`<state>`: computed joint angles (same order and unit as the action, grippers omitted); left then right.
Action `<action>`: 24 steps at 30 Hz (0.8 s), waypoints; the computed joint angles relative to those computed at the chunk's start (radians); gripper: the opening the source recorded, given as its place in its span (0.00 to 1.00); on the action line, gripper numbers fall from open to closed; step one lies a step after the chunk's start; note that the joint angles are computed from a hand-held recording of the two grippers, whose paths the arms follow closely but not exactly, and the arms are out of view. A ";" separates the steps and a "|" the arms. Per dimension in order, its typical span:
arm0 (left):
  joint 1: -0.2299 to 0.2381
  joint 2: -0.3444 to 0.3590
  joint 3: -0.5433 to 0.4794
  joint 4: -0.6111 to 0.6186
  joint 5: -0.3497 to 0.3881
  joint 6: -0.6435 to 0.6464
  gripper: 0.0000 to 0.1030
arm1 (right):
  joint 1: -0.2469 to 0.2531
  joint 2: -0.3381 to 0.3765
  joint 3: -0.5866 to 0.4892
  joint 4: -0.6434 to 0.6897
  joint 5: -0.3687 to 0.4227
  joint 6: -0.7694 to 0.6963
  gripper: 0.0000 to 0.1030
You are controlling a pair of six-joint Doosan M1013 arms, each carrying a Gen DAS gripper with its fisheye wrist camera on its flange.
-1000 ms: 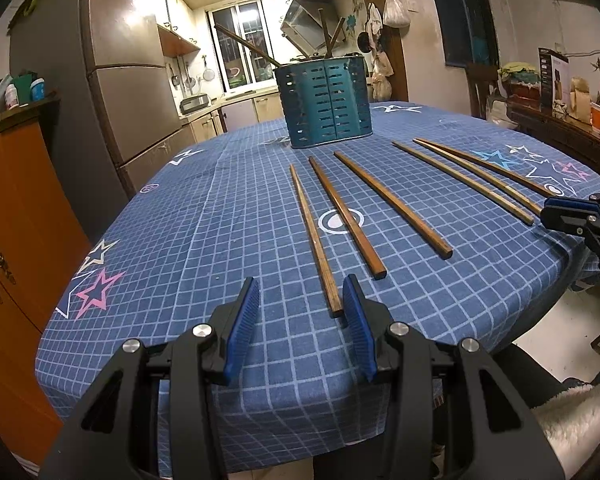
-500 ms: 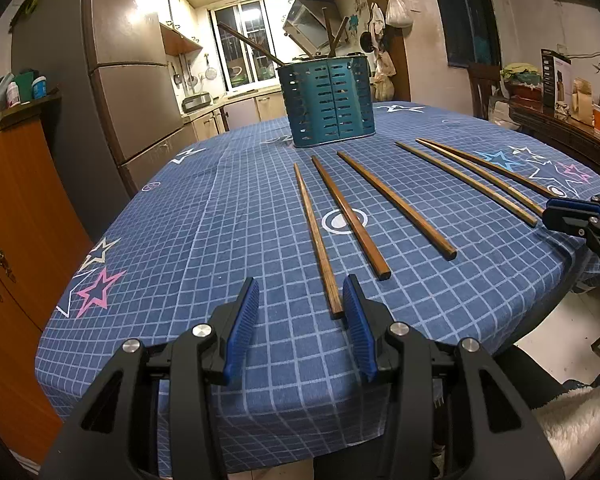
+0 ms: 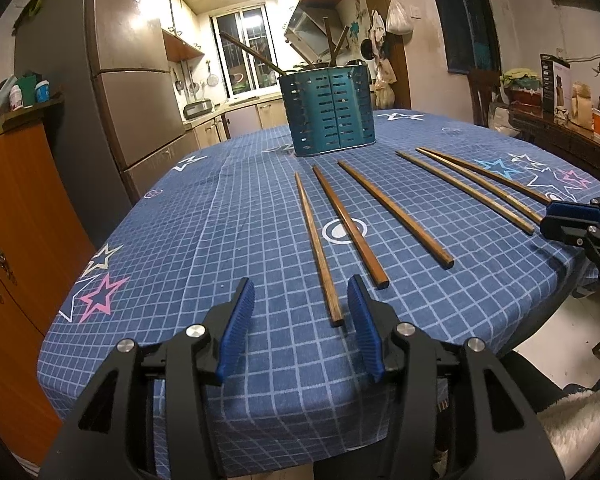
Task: Organize utensils
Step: 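Position the left gripper over one chopstick while the right gripper aligns over another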
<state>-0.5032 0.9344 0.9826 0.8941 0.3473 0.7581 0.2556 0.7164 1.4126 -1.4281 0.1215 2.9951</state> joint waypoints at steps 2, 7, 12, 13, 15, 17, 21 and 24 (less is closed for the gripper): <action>0.000 0.000 0.000 0.005 0.001 -0.007 0.45 | 0.003 -0.001 0.002 -0.053 0.004 0.048 0.20; 0.000 -0.001 0.004 0.006 -0.005 -0.010 0.45 | 0.008 0.000 0.007 -0.183 0.026 0.162 0.20; 0.001 0.002 -0.003 -0.036 -0.004 0.030 0.45 | 0.011 0.004 0.006 -0.224 0.036 0.191 0.20; 0.001 0.003 -0.005 -0.041 -0.002 0.035 0.45 | 0.012 0.007 0.003 -0.201 0.040 0.168 0.20; 0.000 0.006 -0.010 -0.073 0.004 0.067 0.45 | 0.014 0.014 -0.005 -0.125 0.051 0.095 0.20; 0.000 0.008 -0.014 -0.095 0.008 0.089 0.45 | 0.015 0.021 -0.014 -0.065 0.056 0.042 0.20; 0.000 0.011 -0.015 -0.085 0.005 0.075 0.45 | 0.017 0.025 -0.016 -0.138 0.067 0.111 0.20; -0.001 0.012 -0.014 -0.074 -0.003 0.064 0.43 | 0.020 0.028 -0.015 -0.193 0.078 0.165 0.20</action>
<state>-0.5038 0.9460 0.9684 0.8198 0.3445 0.8222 0.2760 0.7440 1.3971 -1.6214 0.2000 3.1600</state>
